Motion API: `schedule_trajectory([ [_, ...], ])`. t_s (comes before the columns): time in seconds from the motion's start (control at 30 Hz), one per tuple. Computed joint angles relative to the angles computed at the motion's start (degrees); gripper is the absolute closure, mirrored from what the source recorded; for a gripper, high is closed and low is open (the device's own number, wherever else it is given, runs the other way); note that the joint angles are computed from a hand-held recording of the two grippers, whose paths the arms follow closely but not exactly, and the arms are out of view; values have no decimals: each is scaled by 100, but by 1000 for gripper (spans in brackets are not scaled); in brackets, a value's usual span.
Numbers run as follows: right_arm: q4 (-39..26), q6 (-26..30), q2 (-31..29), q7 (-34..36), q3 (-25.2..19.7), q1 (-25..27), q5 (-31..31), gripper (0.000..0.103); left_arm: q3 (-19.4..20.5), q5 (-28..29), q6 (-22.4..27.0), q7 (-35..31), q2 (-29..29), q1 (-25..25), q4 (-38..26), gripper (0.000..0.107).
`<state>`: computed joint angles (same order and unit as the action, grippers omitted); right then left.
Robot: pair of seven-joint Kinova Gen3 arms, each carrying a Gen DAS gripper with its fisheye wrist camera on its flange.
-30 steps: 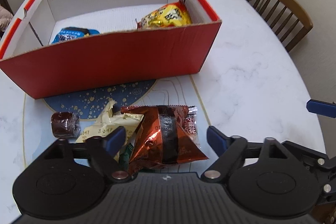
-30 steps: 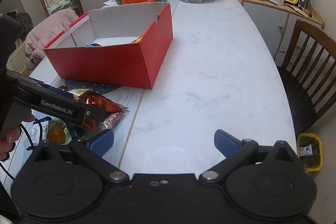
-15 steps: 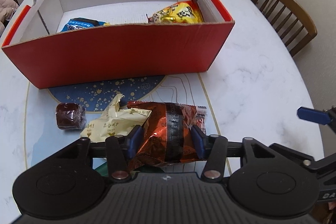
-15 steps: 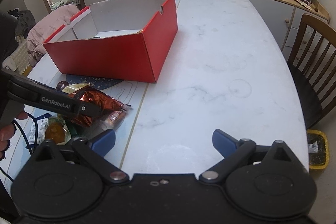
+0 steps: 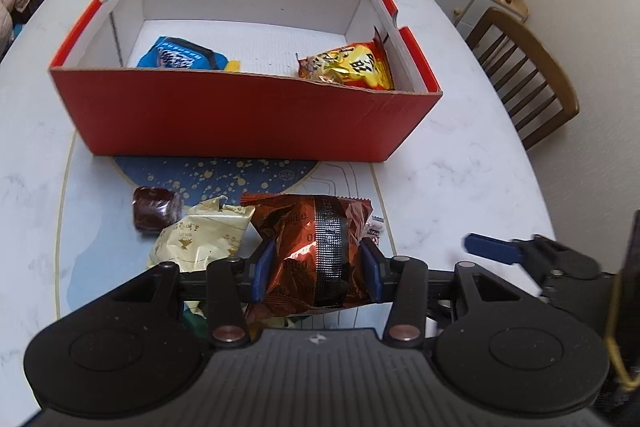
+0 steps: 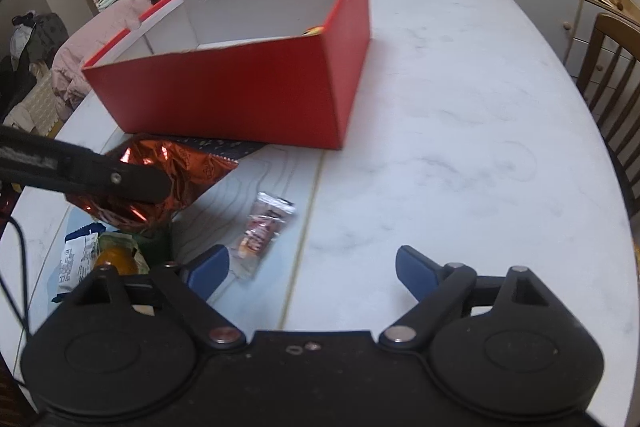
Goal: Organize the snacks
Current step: 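Grasp the orange-red foil bag with the left tool, then lift the foil bag with the left tool toward the right tool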
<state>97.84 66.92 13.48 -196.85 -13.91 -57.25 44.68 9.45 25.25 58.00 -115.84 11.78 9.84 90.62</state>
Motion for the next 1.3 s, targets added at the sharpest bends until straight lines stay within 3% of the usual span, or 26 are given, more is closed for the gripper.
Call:
schedule_trajectory([
  [0.2, -335, -64, 351, 266, 138, 5, 37, 20, -100, 333, 184, -240, -128, -299, 62, 63],
  [0.57, -840, 0, 851, 881, 491, -89, -120, 47, -277, 805, 425, -633, -299, -666, 108, 63],
  [0.83, -1154, 472, 1118, 1063, 643, -319, -76, 60, -332, 936, 484, -818, -338, -769, 140, 63],
  [0.97, -1240, 582, 1165, 1007, 690, -389, -67, 72, -349, 1006, 530, -934, -350, -817, 138, 63],
  [1.3, -1319, 773, 1179, 790, 722, -466, -97, 79, -366, 1042, 613, -1103, -342, -860, 128, 63],
])
